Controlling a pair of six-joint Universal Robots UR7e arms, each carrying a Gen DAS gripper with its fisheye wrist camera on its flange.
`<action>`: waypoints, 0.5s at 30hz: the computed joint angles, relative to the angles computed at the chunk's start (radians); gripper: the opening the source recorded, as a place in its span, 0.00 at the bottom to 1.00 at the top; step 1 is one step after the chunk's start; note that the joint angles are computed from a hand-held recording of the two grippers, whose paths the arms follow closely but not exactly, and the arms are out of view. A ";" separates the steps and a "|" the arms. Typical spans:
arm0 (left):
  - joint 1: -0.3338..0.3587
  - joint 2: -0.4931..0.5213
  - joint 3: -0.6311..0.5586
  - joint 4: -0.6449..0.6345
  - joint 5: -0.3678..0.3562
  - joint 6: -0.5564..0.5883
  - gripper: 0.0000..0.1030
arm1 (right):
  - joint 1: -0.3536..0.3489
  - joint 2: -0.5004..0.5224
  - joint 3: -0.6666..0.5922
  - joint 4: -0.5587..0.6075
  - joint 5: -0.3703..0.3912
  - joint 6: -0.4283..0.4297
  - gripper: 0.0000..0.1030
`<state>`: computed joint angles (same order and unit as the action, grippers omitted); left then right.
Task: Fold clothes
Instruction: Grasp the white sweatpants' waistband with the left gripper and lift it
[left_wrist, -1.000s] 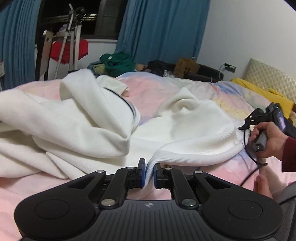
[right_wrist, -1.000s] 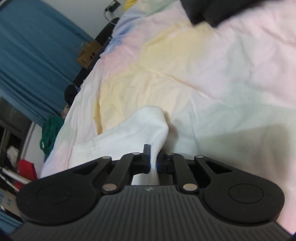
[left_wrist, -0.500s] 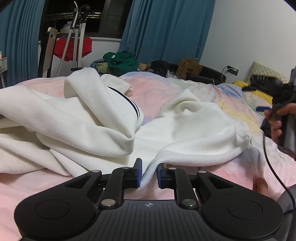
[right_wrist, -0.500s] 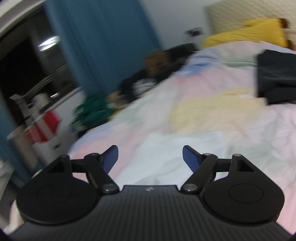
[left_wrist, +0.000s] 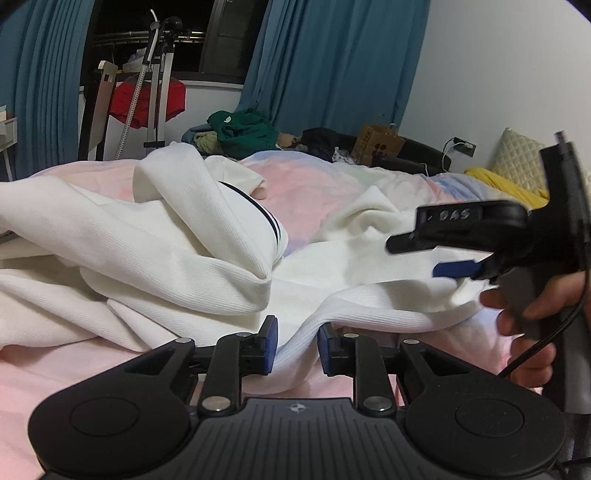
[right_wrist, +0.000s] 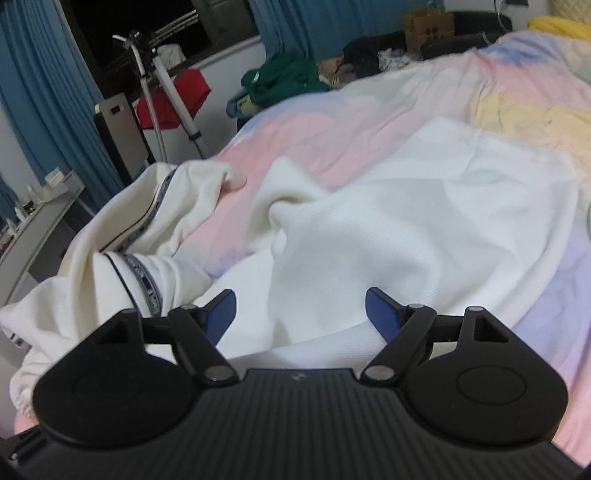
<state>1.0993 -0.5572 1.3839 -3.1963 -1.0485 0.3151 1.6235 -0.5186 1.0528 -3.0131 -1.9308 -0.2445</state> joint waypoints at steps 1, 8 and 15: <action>-0.001 -0.006 0.008 -0.004 0.001 -0.007 0.29 | -0.002 0.002 -0.007 0.020 0.005 0.014 0.78; -0.017 -0.070 0.092 -0.048 0.003 -0.065 0.52 | -0.013 0.024 -0.044 0.090 -0.001 0.044 0.77; -0.015 -0.111 0.127 -0.124 0.054 -0.232 0.70 | -0.027 0.000 -0.017 0.095 0.042 0.119 0.75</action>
<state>1.0843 -0.6687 1.5110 -3.3201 -0.9947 0.0833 1.5962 -0.5187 1.0355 -2.9180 -1.8889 -0.1257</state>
